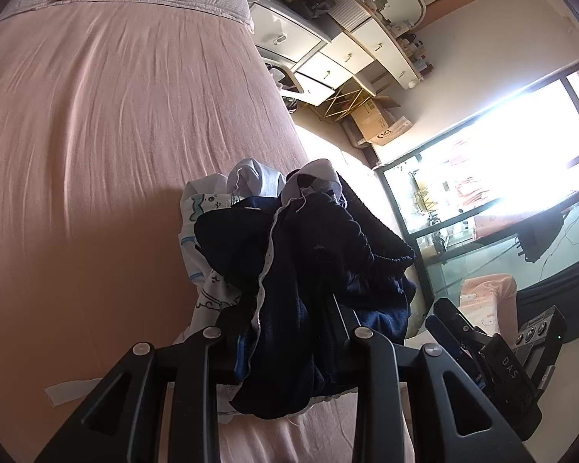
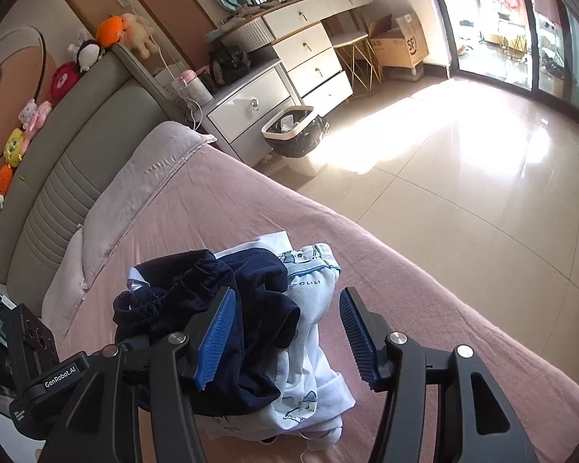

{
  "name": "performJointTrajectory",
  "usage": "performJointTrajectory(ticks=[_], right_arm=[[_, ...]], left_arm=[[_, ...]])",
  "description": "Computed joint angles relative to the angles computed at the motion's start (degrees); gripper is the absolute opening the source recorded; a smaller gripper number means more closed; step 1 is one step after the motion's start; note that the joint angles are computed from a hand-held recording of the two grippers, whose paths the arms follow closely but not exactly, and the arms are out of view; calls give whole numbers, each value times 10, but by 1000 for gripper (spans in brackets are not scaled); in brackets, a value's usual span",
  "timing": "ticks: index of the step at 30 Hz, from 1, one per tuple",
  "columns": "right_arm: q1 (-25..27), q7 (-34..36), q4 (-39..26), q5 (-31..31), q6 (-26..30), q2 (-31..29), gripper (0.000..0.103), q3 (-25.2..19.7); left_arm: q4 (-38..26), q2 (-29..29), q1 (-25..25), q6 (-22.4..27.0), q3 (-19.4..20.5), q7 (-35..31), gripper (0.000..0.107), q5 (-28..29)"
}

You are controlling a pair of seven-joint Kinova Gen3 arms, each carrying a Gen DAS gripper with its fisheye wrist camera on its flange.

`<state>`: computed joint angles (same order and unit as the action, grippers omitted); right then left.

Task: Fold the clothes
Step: 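Lower the shorts with both grippers onto the folded white printed garment, then open both grippers and release the shorts on the white garment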

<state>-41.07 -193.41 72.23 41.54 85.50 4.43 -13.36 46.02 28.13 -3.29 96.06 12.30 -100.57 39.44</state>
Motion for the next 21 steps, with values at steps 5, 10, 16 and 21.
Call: performJointTrajectory(ticks=[5, 10, 16, 21], right_arm=[[-46, 41, -25, 65, -6, 3, 48, 23], [56, 157, -82, 51, -63, 58, 13, -72], [64, 243, -89, -73, -116, 98, 13, -12], [60, 181, -18, -109, -146, 67, 13, 27]], left_arm=[[-15, 1, 4, 4, 0, 1, 27, -5], [-12, -5, -1, 2, -2, -6, 27, -8], [-15, -6, -2, 11, -4, -28, 27, -19], [-39, 2, -13, 23, -10, -45, 27, -32]])
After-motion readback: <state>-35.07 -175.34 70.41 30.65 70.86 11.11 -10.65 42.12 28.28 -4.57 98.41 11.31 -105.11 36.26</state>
